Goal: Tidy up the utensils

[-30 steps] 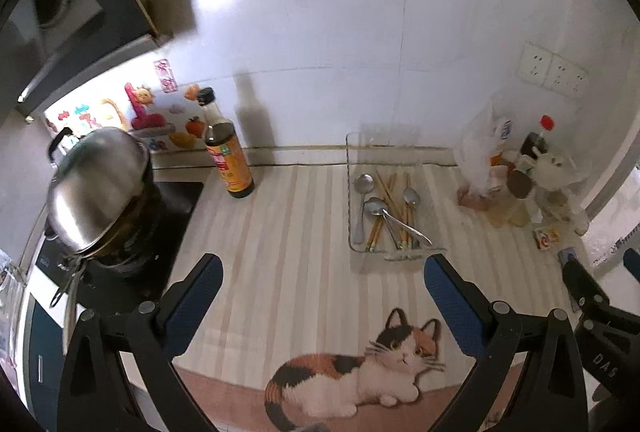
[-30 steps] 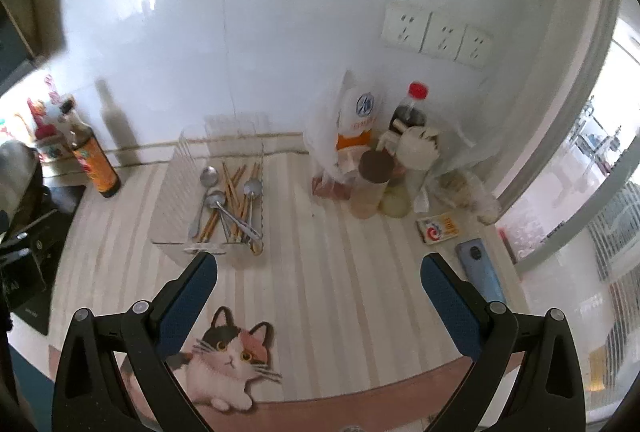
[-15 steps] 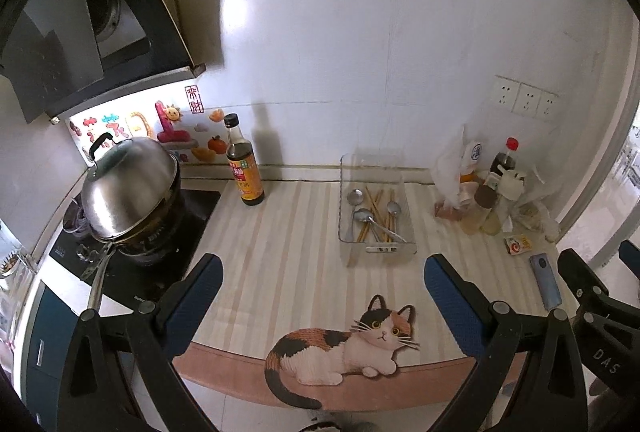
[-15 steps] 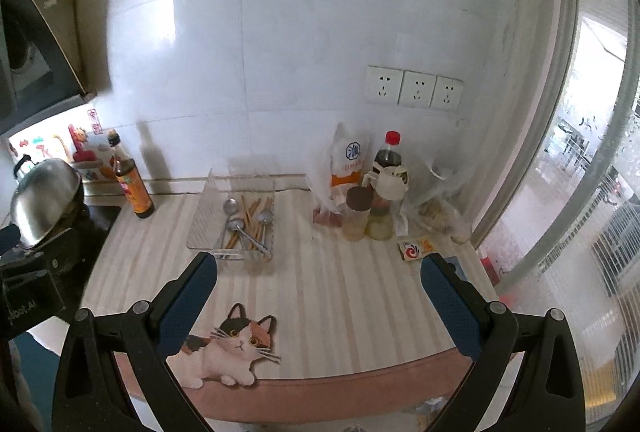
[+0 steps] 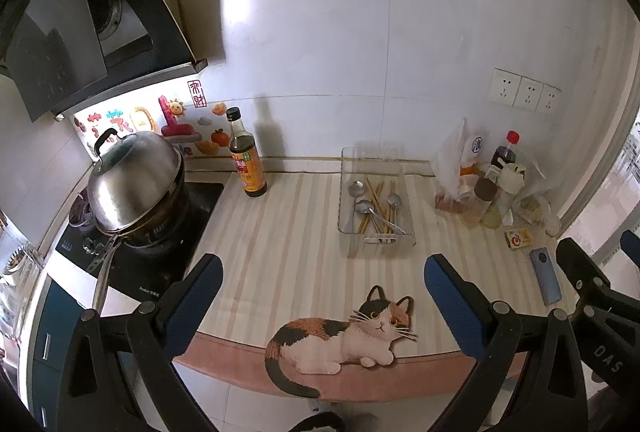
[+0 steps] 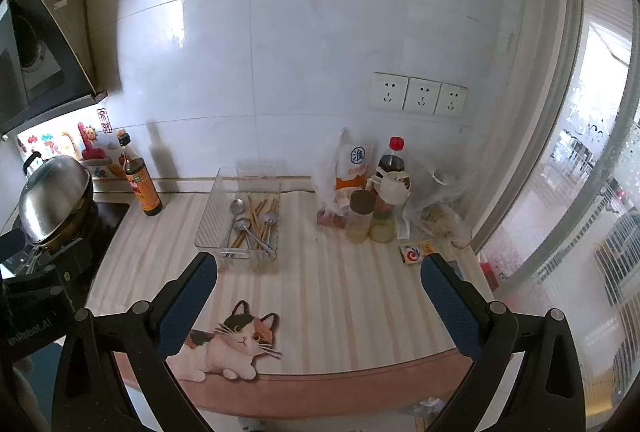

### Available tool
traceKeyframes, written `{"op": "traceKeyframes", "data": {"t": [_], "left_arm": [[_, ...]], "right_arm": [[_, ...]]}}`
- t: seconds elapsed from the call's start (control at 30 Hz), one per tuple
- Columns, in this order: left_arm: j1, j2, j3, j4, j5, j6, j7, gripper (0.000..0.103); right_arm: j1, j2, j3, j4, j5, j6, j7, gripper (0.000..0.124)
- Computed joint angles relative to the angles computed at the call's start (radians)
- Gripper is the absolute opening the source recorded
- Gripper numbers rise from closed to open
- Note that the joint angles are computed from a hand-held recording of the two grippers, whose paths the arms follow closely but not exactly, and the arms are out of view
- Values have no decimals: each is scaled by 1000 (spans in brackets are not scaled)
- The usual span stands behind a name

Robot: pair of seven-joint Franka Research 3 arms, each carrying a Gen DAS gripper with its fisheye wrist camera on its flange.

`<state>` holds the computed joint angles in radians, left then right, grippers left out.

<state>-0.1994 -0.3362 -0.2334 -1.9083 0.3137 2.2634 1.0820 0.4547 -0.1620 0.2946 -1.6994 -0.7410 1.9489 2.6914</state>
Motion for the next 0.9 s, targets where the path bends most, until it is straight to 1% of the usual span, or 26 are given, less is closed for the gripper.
{"op": "traceKeyframes", "data": {"t": [0.5, 0.67, 0.9], "left_arm": [[8, 13, -10, 11, 39, 0, -31, 103], [4, 18, -5, 16, 30, -7, -23, 103], [3, 22, -6, 18, 29, -13, -28, 103]], "right_arm": [[-5, 3, -9, 0, 9, 18, -9, 103], [-10, 4, -12, -4, 7, 28, -16, 103], [-8, 7, -9, 3, 8, 19, -13, 103]]}}
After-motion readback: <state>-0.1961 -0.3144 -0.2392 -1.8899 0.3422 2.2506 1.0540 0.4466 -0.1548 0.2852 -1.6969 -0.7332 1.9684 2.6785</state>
